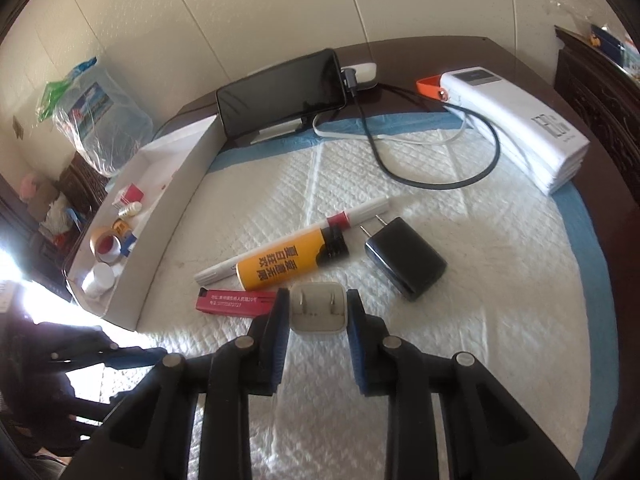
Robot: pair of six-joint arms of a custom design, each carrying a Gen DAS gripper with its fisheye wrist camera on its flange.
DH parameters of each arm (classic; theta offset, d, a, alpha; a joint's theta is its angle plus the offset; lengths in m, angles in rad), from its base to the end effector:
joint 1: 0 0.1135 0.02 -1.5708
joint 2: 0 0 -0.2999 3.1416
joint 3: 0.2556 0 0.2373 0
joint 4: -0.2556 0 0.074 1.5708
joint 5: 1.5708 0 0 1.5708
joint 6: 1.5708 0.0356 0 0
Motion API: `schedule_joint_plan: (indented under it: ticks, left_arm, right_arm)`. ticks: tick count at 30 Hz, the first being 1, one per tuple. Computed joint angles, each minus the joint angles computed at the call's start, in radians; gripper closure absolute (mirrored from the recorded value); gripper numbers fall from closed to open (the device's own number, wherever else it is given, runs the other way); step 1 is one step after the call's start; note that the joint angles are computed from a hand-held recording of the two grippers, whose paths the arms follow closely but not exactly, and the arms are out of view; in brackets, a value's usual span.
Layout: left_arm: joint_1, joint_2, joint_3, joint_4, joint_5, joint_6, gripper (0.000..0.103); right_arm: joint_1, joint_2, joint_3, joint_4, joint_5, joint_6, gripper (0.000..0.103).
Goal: Organize rigid objects
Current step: 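Grasp the blue binder clip with the left gripper while the right grasps the white charger plug, then carry the clip and white plug to the tray and open both grippers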
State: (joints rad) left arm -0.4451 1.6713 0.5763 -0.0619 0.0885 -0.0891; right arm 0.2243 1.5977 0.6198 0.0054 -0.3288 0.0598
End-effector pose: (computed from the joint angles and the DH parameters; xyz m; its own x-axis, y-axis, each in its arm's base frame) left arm 0.2266 -0.1116 0.1351 -0.8641 0.3140 -0.3934 0.3856 0.9153 -0.1164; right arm 0.2575 0.0705 0.1674 -0.8273 -0.1307 -0.5463 -0.3390 0.8917 0.3000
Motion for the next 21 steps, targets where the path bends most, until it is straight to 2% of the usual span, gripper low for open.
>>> schedule_joint_plan:
  ticks: [15, 21]
  left_arm:
    - [0.031, -0.264, -0.032, -0.052, 0.012, -0.044, 0.075]
    - [0.107, -0.453, 0.03, -0.183, -0.016, -0.031, 0.075]
  right_arm:
    - [0.045, -0.219, -0.04, -0.058, -0.007, 0.048, 0.077]
    - [0.063, -0.359, 0.003, -0.141, -0.019, 0.086, 0.077]
